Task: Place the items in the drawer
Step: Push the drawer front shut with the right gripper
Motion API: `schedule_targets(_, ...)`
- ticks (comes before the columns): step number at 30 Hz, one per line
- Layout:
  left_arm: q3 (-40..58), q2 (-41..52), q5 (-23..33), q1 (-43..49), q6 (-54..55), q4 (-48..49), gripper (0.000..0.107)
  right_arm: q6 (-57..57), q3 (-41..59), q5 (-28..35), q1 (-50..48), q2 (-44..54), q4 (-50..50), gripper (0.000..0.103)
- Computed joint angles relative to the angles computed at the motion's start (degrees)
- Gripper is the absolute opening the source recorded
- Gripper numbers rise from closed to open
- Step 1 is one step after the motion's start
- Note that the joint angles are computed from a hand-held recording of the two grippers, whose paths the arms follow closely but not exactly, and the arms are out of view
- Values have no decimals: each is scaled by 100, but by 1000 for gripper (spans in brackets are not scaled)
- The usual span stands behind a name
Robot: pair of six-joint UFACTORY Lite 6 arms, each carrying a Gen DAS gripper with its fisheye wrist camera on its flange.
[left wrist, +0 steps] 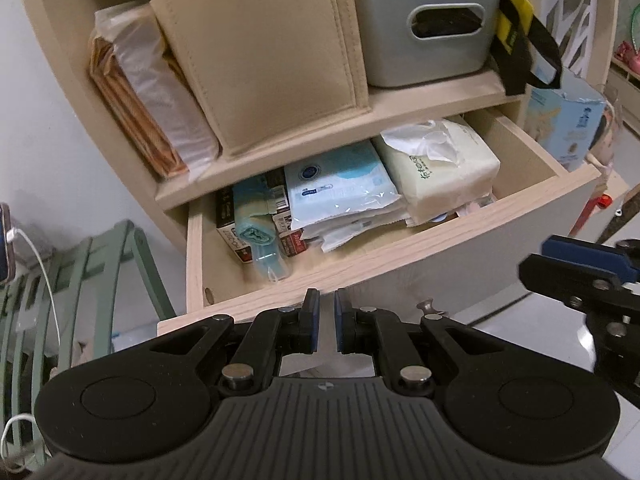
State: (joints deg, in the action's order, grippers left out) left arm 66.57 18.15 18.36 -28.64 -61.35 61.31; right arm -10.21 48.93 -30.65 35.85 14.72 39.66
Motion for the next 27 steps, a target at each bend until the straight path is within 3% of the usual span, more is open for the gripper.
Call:
schedule_targets(21,2073,1766,199,199,-626,807,13,24,345,91,-432,193,-64,24)
schedule_targets(27,2936,2405,383,212,-285,658,14,-74,369,62,-422,181,18,24)
